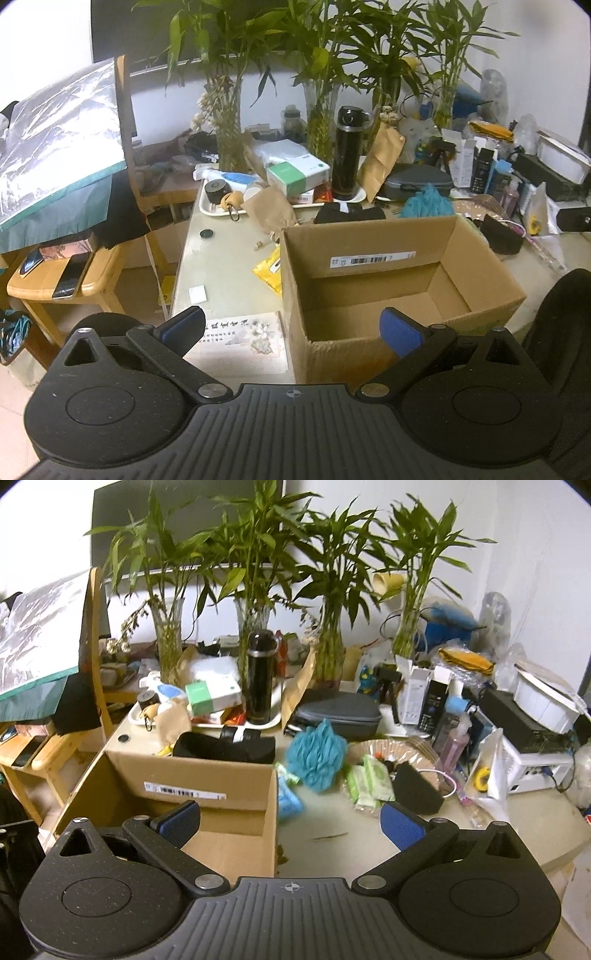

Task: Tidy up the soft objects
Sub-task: 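Move both grippers from the cardboard box toward the items on the desk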

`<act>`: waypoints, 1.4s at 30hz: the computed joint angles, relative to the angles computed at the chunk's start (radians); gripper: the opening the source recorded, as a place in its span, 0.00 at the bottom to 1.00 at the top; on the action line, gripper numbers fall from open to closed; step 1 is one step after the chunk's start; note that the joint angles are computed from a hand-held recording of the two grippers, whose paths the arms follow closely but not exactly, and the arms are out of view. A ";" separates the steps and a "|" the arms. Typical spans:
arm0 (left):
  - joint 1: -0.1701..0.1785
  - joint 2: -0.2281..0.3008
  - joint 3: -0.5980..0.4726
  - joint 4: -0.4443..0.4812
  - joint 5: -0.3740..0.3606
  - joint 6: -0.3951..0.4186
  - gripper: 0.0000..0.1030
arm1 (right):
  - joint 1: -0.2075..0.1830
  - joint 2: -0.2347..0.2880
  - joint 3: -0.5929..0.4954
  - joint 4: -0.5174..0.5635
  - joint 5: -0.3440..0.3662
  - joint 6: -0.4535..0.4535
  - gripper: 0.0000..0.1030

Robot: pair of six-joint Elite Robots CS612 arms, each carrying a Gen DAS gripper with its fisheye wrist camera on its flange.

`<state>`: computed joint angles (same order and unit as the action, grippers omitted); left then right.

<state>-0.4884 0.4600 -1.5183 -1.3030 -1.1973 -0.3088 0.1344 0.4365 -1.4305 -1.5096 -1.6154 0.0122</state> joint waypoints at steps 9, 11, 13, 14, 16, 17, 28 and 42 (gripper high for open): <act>0.005 -0.004 0.013 -0.049 -0.009 0.023 1.00 | -0.009 -0.006 0.006 0.005 -0.008 0.029 1.00; 0.008 -0.006 0.020 -0.057 -0.009 0.024 1.00 | -0.011 -0.006 0.009 0.004 -0.005 0.027 1.00; 0.011 -0.008 0.026 -0.065 -0.019 0.023 1.00 | -0.011 -0.011 0.021 0.008 -0.002 0.026 1.00; 0.014 -0.008 0.030 -0.070 -0.028 0.022 1.00 | -0.010 -0.015 0.031 0.010 0.000 0.027 1.00; 0.019 -0.009 0.036 -0.083 -0.044 0.019 1.00 | -0.011 -0.019 0.044 0.012 0.016 0.028 1.00; 0.022 -0.009 0.041 -0.091 -0.051 0.018 1.00 | -0.012 -0.022 0.054 0.015 0.031 0.028 1.00; 0.053 -0.031 0.122 -0.170 -0.136 0.039 1.00 | -0.017 -0.060 0.174 -0.017 0.145 -0.012 1.00; 0.097 -0.066 0.238 -0.273 -0.193 0.066 1.00 | -0.046 -0.089 0.307 -0.115 0.229 -0.040 1.00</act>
<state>-0.3914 0.3944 -1.2807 -1.5765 -1.3900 -0.2425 0.0885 0.3473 -1.1231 -1.6243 -1.3862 -0.0277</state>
